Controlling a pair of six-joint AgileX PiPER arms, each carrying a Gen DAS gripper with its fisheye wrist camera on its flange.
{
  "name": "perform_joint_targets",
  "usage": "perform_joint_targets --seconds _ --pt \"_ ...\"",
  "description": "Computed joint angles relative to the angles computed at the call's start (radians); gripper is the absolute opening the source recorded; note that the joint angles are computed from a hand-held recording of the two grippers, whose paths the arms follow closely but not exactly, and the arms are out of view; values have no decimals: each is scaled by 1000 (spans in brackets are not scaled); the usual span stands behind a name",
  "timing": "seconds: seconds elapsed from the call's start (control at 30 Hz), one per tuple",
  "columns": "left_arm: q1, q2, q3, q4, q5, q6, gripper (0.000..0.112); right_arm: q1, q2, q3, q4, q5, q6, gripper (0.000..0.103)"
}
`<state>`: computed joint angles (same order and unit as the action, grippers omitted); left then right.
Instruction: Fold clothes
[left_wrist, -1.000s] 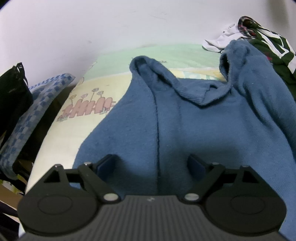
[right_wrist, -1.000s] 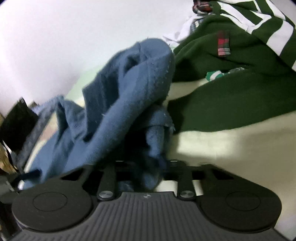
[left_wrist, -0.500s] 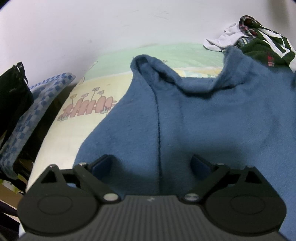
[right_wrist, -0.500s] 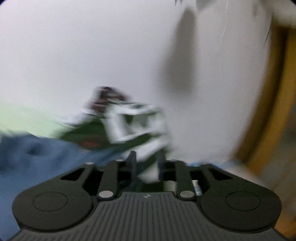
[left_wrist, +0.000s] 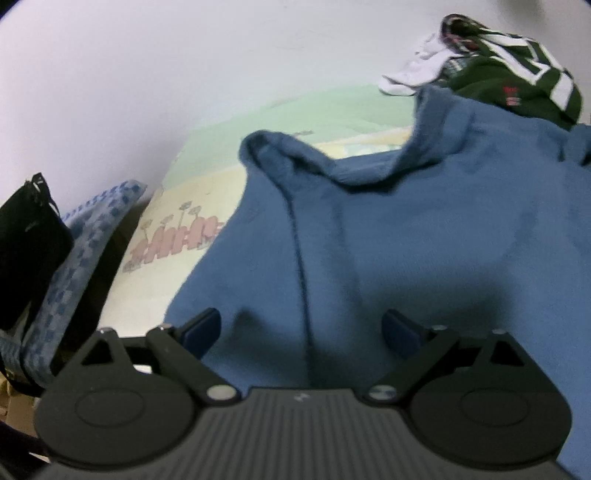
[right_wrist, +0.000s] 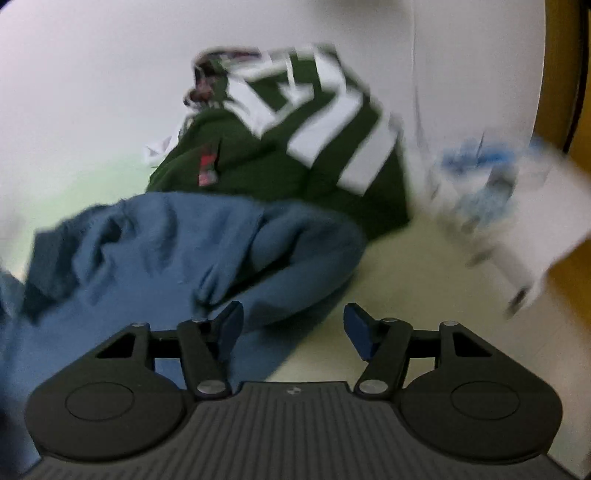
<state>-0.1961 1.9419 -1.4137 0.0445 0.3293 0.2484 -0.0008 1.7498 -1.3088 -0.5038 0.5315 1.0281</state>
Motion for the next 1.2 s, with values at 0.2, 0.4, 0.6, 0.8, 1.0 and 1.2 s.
perform_joint_targets --seconds 0.2,0.4,0.6,0.8,1.0,1.2 --pt "-3 -29 31 46 4 -87 95 -11 79 -19 -76 -76 189 33" --pt "34 -45 28 75 7 -135 96 -2 29 -42 -466 72 318 8" --pt "49 -48 25 149 -5 -222 96 32 157 -213 -622 443 77 44" --pt "89 -28 -27 49 61 -108 97 108 -68 78 -483 205 210 54" --pt "84 6 -33 37 76 -88 99 174 -75 131 -15 -99 -197 52" --pt "142 52 -86 -202 85 66 84 232 -46 99 131 -164 -388 50"
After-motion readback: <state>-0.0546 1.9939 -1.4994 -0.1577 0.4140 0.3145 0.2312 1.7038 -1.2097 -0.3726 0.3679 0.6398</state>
